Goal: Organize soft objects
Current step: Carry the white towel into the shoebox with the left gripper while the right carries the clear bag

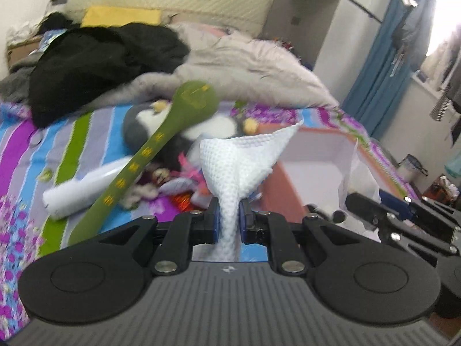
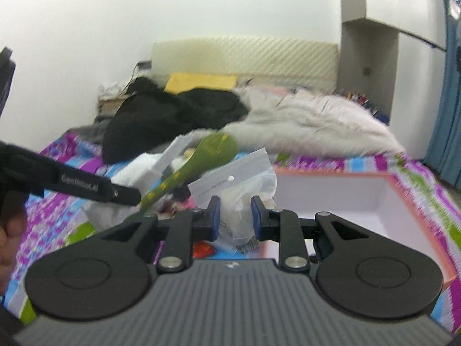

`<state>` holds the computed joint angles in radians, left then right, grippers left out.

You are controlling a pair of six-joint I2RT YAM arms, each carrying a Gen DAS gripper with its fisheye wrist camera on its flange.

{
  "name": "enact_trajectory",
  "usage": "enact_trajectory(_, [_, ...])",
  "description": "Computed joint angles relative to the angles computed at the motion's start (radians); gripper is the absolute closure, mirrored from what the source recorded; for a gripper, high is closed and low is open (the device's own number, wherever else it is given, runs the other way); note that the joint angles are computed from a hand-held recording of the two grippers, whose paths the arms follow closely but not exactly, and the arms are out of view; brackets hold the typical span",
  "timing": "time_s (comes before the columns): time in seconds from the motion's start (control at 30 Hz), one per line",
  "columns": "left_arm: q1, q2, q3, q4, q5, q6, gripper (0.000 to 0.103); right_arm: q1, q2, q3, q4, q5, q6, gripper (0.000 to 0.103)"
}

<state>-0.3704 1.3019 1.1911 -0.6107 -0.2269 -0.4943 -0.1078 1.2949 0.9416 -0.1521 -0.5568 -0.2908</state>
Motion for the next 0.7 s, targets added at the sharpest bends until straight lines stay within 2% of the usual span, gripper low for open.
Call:
enact_trajectory(0.2, [-0.046,0.116,0.167,0.019,-0.001,-0.001,0.087,-0.052,0.067,0.121,0.008,-0.01,0.031,0.077])
enact_trajectory(0.37, [-0.058,0.241,0.315,0.01,0.028,-0.002,0.087,-0.079,0.158,0.241,-0.002,0.022,0.048,0.077])
enact_trajectory(0.7, [-0.07,0.545,0.638,-0.067,0.133,0.017,0.087,-0.145,0.395,0.496,-0.184,0.042,0.001,0.077])
